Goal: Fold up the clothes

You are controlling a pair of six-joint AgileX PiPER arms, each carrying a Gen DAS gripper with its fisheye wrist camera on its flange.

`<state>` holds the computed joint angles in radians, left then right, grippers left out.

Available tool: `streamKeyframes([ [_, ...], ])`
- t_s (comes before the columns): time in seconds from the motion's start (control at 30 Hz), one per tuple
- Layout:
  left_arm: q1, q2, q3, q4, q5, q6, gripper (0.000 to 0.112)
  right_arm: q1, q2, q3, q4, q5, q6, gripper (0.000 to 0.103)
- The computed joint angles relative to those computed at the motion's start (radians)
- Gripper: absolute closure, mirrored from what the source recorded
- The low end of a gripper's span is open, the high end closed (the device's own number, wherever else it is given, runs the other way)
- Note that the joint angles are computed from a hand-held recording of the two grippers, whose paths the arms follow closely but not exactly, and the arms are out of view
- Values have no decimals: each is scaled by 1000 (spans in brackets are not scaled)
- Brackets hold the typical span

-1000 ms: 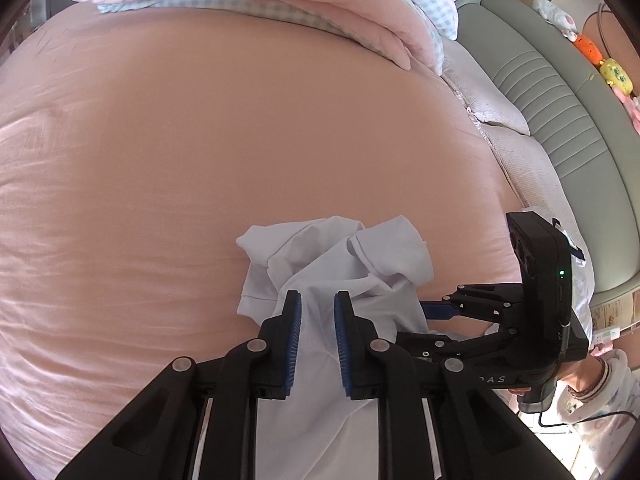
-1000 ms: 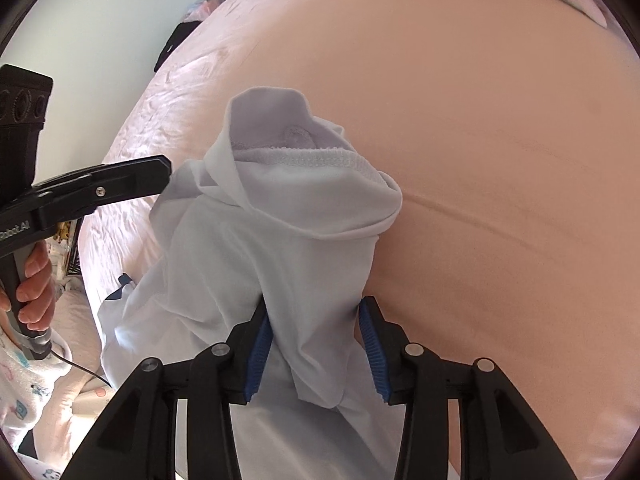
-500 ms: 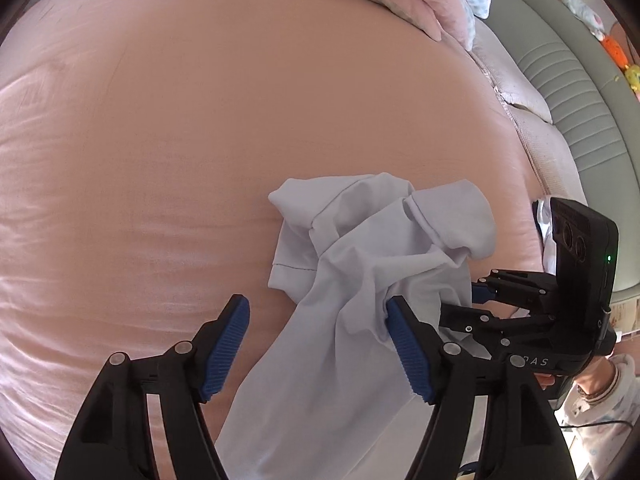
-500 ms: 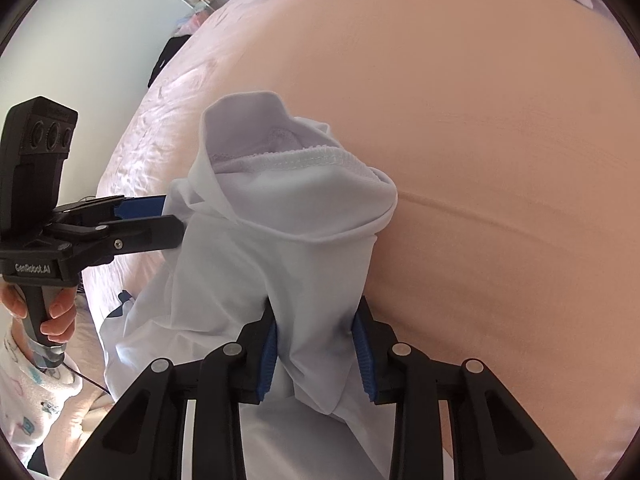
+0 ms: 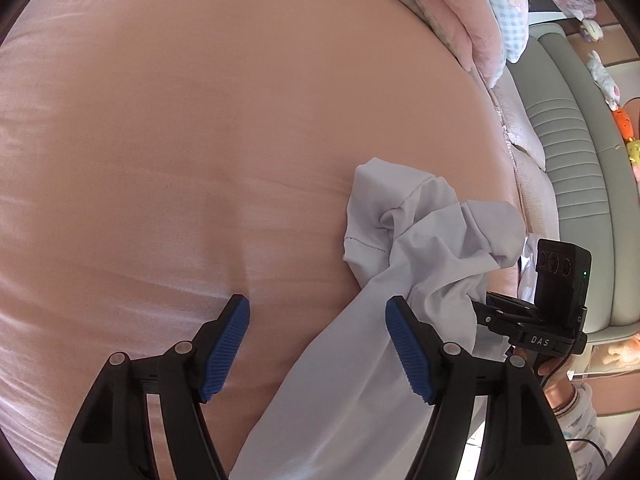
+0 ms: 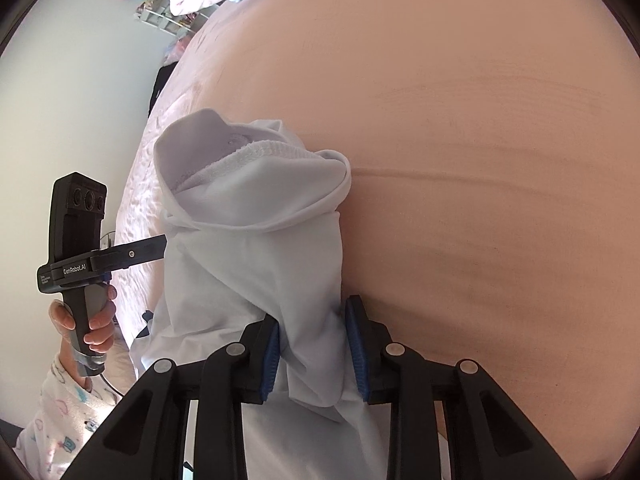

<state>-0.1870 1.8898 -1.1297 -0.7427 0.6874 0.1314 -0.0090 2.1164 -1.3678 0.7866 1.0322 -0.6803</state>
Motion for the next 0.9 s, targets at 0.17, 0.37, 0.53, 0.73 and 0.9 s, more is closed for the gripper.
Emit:
streamKeyframes([
  [0.17, -34, 36, -57, -11, 22, -3, 43, -19, -4, -10, -14, 29, 8, 73],
  [0.37, -109, 148, -242, 80, 81, -96, 43, -28, 18, -46, -3, 58, 13, 72],
  [0.53, -121, 193, -321, 70, 97, -126, 45, -37, 35, -81, -6, 84, 34, 68],
  [0.73, -149, 187, -301, 39, 48, -129, 60, -75, 26, -62, 6, 107, 12, 64],
  [0.9, -175, 161, -257, 82, -10, -172, 86, -68, 2, -44, -26, 86, 25, 64],
])
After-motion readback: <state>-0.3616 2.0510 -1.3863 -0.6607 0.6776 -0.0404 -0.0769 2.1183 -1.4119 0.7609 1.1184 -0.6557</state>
